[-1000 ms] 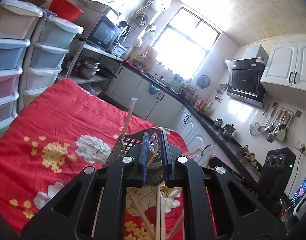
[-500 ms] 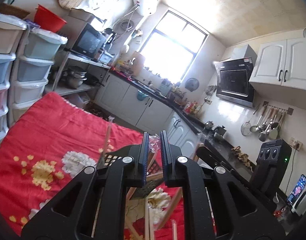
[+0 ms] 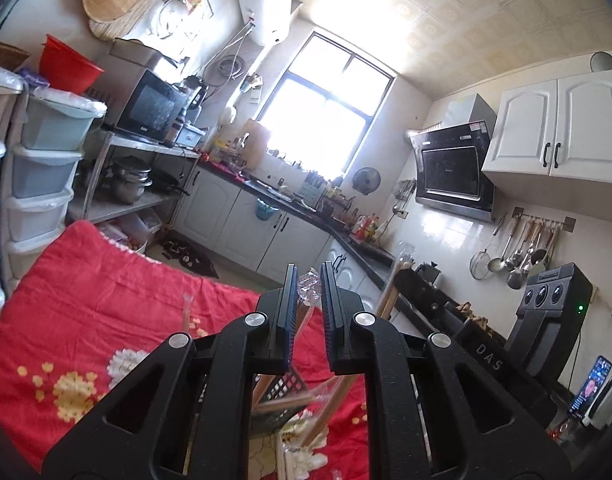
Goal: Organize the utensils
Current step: 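Lift the chopsticks with the right tool over the holder while the left tool carries its chopsticks there, then open both tools to drop the chopsticks into the green mesh holder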
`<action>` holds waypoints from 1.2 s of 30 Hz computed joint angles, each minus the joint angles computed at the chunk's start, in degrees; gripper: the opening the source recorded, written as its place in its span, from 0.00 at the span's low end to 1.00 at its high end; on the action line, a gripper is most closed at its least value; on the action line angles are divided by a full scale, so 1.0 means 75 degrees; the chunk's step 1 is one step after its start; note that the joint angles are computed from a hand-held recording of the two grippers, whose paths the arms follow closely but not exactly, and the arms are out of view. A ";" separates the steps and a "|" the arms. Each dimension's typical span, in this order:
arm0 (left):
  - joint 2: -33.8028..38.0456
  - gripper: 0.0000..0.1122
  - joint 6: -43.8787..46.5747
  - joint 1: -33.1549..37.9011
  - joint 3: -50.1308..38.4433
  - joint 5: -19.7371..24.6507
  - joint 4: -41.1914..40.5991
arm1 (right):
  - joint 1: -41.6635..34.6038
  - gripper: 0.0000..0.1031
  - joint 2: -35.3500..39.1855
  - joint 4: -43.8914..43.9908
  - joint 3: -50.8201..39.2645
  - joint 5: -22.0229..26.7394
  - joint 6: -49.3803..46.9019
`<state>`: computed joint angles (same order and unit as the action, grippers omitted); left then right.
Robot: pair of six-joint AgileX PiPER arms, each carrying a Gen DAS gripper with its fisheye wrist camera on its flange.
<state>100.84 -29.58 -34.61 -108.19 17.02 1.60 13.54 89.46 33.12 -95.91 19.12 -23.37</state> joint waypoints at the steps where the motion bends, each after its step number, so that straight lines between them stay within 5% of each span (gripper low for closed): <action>1: 0.0127 0.07 0.0024 -0.0002 -0.0279 0.0108 0.0028 | 0.0004 0.05 0.0050 -0.0079 -0.0130 -0.0005 0.0051; 11: 0.1058 0.07 0.0233 0.0058 -0.2272 0.0905 0.0231 | 0.0157 0.05 0.0568 -0.0623 -0.1101 -0.0411 0.0066; 16: 0.1613 0.07 0.0084 0.0086 -0.3203 0.1272 0.0475 | 0.0122 0.05 0.0700 0.0465 -0.1066 -0.0796 -0.1083; 24: 0.2045 0.07 0.0143 0.0293 -0.3374 0.1086 0.0274 | 0.0128 0.05 0.0921 0.2338 -0.0782 -0.1367 -0.3170; 29: 0.2087 0.07 0.0424 0.0412 -0.2866 0.0665 -0.0256 | 0.0286 0.05 0.1167 0.1657 -0.0729 -0.1748 -0.2706; 36: 0.2127 0.07 0.0799 0.0433 -0.2286 0.0309 -0.0678 | 0.0332 0.05 0.1497 -0.0673 -0.0715 -0.1889 -0.0344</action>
